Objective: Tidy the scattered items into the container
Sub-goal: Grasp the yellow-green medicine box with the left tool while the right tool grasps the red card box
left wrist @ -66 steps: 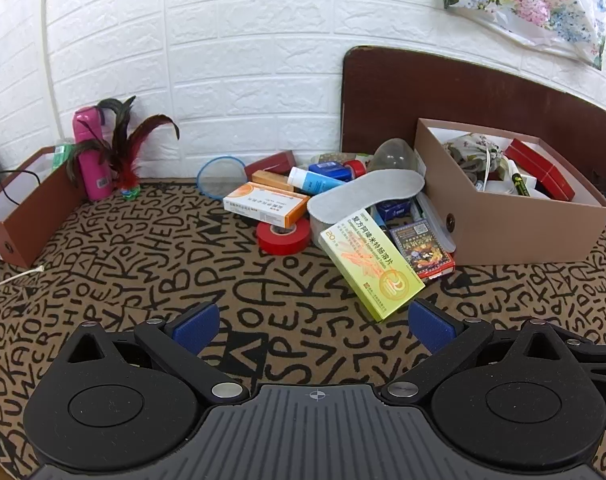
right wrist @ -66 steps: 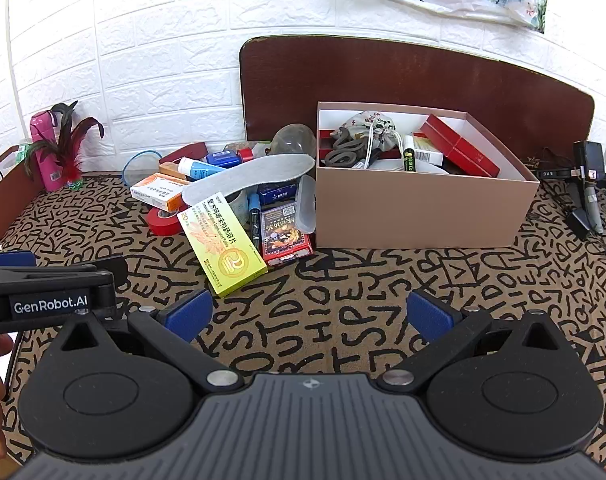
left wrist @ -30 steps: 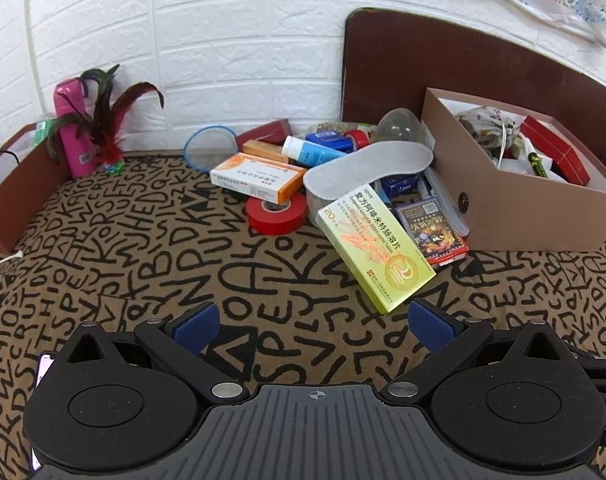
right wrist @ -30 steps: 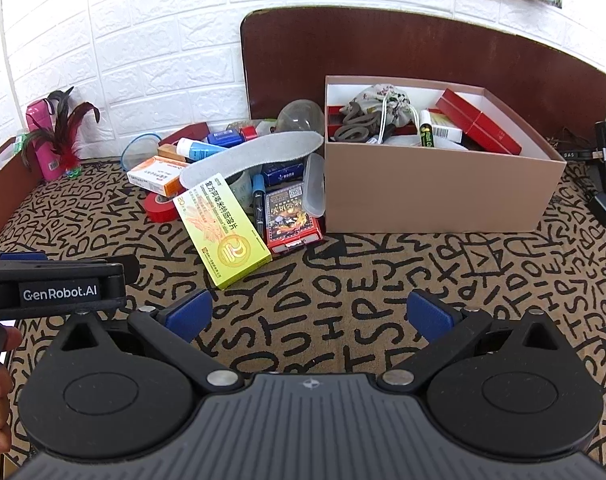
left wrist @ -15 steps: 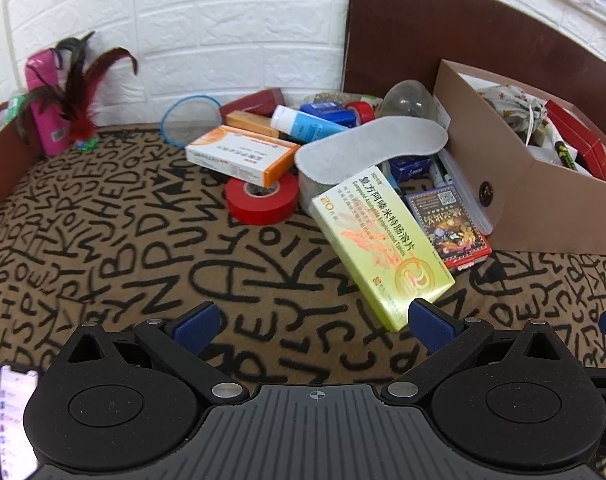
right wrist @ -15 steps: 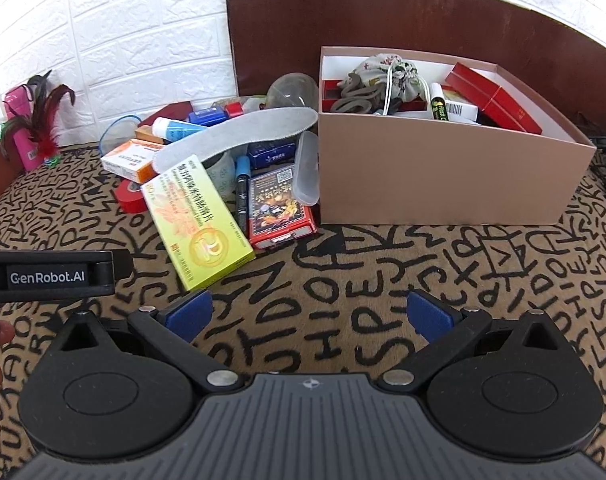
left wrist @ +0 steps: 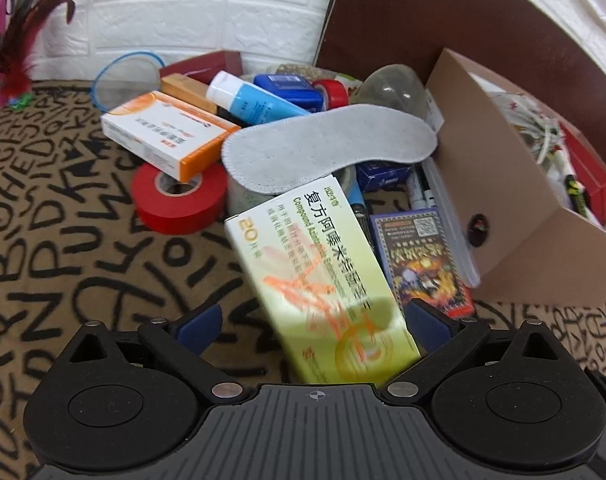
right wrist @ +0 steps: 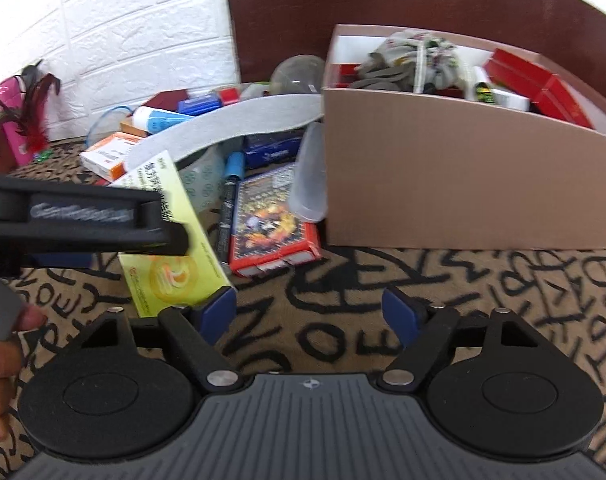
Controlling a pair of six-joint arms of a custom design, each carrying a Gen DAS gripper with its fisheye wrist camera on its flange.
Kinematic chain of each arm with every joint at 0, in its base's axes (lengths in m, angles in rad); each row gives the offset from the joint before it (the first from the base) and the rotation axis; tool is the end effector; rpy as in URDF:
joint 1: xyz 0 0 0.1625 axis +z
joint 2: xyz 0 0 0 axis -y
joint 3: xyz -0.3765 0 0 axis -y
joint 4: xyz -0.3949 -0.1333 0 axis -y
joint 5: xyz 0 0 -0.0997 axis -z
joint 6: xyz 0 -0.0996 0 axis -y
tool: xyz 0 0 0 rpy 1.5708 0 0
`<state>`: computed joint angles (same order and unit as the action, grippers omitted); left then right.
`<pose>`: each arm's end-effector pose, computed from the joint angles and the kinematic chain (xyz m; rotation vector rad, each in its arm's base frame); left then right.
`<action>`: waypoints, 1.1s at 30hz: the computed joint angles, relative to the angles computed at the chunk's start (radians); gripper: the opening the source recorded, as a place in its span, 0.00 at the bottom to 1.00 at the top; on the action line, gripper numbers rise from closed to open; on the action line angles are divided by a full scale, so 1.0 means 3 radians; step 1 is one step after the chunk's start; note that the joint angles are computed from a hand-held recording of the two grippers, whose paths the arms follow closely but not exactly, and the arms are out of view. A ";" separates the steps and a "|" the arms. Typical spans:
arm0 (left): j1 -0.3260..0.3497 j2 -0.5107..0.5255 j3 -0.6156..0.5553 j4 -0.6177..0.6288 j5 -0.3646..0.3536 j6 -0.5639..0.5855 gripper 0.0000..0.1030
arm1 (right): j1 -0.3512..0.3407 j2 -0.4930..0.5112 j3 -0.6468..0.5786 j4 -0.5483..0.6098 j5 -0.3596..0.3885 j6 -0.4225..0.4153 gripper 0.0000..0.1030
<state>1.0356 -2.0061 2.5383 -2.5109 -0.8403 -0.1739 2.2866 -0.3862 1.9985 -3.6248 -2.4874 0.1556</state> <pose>0.0176 -0.3621 0.2750 0.2521 2.4695 -0.8085 0.3352 -0.3028 -0.1024 0.3932 -2.2937 0.9524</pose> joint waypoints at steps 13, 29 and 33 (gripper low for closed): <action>0.0365 0.0129 -0.0019 -0.0490 -0.0215 0.0563 0.74 | -0.0175 0.0195 -0.0245 -0.0215 0.0254 -0.0502 0.71; 0.0568 -0.0754 -0.0038 0.0705 -0.0662 0.0542 0.18 | -0.0002 -0.0037 0.0126 0.0054 0.0415 -0.0057 0.62; 0.0552 -0.1162 -0.0004 0.1179 -0.0761 0.0542 0.39 | 0.0133 -0.0210 0.0352 0.0318 0.0472 0.0215 0.63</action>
